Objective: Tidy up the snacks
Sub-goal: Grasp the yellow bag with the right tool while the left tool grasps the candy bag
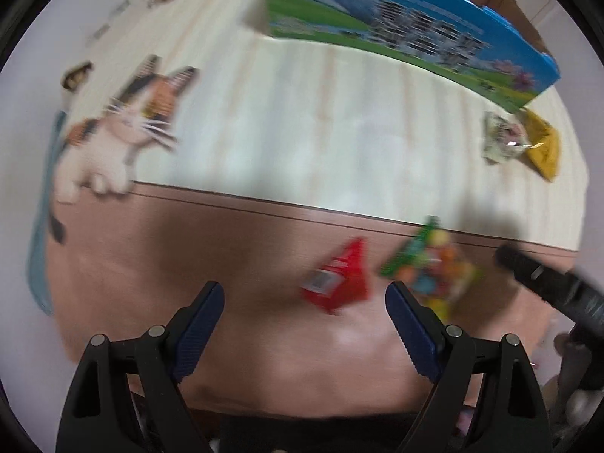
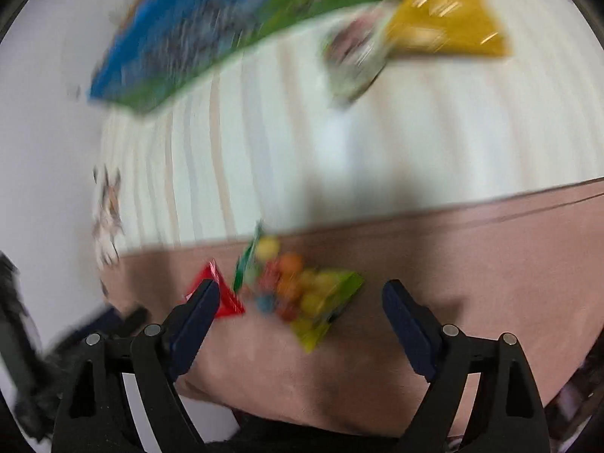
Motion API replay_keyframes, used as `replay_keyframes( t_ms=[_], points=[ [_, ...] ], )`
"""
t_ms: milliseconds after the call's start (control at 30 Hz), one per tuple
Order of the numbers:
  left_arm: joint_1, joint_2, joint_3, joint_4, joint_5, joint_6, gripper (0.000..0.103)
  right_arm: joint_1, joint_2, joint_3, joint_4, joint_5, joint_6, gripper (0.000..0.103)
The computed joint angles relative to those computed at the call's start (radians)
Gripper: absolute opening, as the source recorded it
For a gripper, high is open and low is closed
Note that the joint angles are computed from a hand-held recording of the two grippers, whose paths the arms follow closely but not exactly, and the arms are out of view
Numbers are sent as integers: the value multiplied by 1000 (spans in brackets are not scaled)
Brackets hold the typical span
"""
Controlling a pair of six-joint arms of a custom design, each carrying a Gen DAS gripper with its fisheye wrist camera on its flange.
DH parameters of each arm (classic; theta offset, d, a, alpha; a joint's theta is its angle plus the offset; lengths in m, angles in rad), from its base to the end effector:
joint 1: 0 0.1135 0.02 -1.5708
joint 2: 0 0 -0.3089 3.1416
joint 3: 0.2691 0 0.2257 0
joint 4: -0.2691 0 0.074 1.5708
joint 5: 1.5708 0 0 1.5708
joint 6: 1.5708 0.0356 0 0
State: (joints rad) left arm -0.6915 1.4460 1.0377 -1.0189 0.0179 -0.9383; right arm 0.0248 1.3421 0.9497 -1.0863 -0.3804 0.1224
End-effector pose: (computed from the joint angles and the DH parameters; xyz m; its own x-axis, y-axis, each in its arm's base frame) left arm 0.1696 -0.1413 0.2802 -0.9665 -0.2468 -0.0703 -0.2368 0.9634 -0.1259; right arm 0.1834 0.0178 0.2800 -0.9950 0.0887 -0.0461 0.0648 0.9235 0.3782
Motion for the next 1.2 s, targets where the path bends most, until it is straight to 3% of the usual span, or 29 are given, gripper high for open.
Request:
replay_keyframes(
  t_ms=[133, 200, 433, 533, 700, 767, 900, 1033, 1200],
  points=[
    [34, 82, -19, 167, 260, -59, 87, -281, 65, 195, -121, -41, -145, 90],
    [27, 138, -14, 236, 329, -98, 87, -339, 128, 284, -129, -30, -160, 90],
    [40, 273, 17, 372, 405, -224, 87, -352, 326, 497, -99, -1, -158, 90],
    [57, 312, 2, 417, 402, -267, 87, -292, 378, 525, -43, 30, -119, 90],
    [41, 365, 6, 405, 308, -298, 87, -226, 446, 513, 38, 77, -88, 88],
    [37, 368, 9, 402, 269, -288, 79, -195, 473, 500, 63, 93, -80, 64],
    [22, 382, 48, 345, 215, -211, 65, -161, 460, 447, 120, 155, -119, 59],
    [-17, 411, 141, 263, 138, -120, 51, -151, 417, 415, 88, 172, -200, 57],
    [-68, 462, 258, 193, 81, -19, 51, -142, 314, 309, 27, 190, -305, 57]
  ],
)
